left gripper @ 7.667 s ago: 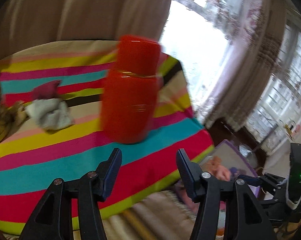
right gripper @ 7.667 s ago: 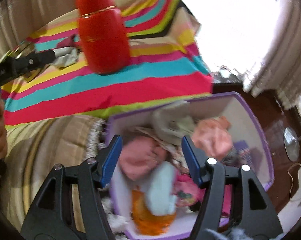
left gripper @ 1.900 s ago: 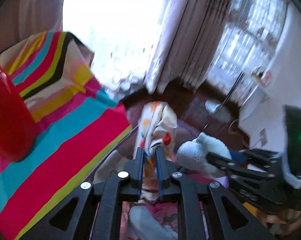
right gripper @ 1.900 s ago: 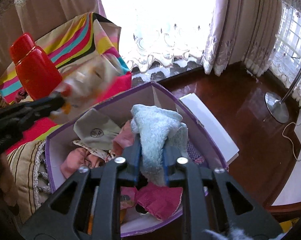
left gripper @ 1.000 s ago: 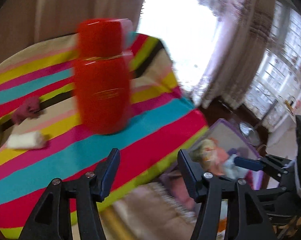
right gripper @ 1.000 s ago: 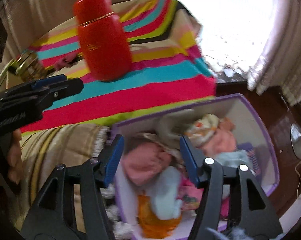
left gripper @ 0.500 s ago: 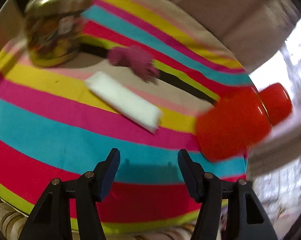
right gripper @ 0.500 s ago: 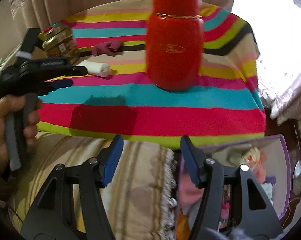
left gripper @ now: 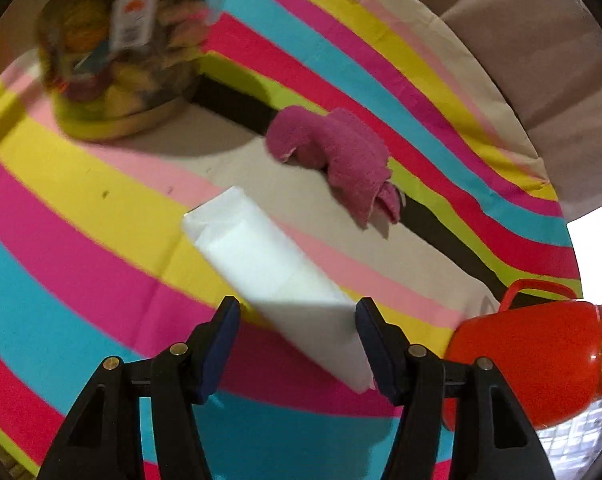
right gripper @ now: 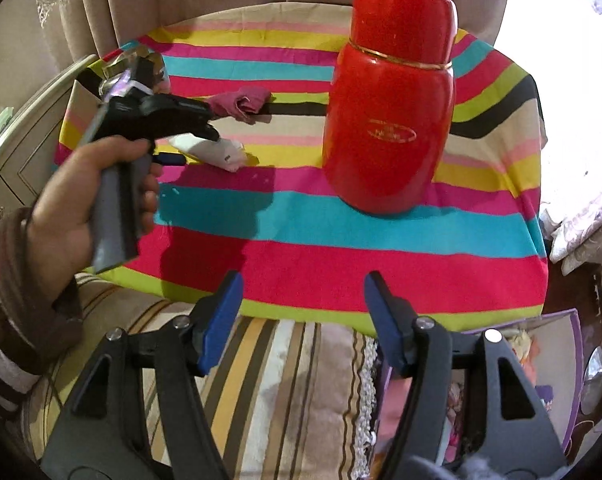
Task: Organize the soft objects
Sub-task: 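Grasp the white folded pad with the left tool while the right tool grasps the pink knit glove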
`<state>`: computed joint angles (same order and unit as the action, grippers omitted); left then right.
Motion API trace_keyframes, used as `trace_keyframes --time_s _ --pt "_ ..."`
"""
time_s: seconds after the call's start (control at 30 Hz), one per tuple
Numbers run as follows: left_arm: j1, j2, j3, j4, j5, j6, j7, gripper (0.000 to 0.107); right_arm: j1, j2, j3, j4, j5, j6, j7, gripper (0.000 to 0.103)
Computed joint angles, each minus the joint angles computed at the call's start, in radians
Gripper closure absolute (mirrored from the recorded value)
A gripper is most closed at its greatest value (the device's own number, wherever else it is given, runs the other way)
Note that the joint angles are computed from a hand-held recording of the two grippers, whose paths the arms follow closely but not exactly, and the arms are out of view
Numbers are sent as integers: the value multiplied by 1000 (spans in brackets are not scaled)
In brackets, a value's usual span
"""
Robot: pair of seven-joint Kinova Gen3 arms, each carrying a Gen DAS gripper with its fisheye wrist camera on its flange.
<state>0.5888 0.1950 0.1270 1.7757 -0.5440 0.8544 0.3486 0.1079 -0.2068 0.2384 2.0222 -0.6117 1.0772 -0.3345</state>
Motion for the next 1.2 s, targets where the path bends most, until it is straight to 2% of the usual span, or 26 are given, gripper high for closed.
trace_keyframes --time_s 0.1,0.2,0.27,0.47,0.6,0.77,0.9,1.03,1.2 --pt "2 34 2 -54 -10 59 -62 46 -11 3 -17 1 -2 -15 -12 35" --pt "-24 44 -3 -47 18 14 -121 47 -28 7 -40 3 2 -26 -31 35" --pt "-2 50 -22 -47 -1 12 -147 49 -42 3 -54 11 4 -40 -42 35" --pt "1 38 -23 -30 -22 -12 -200 63 -99 -12 -97 12 -2 -85 -104 35" --pt "-2 4 -26 13 -29 -33 -177 69 -154 -14 -139 2 -2 -143 -163 35" --pt "-18 -72 -8 104 -59 -52 -79 71 -241 9 -196 -19 -7 -244 -239 35" --pt "-36 -108 24 142 -108 -23 6 71 -294 90 -228 -76 -39 -307 -301 25" --pt "-56 -124 54 150 -132 0 33 71 -336 173 -289 -115 -23 -434 -333 19" --pt "-70 -122 68 154 -147 10 53 71 -360 327 -360 -197 45 -493 -337 19"
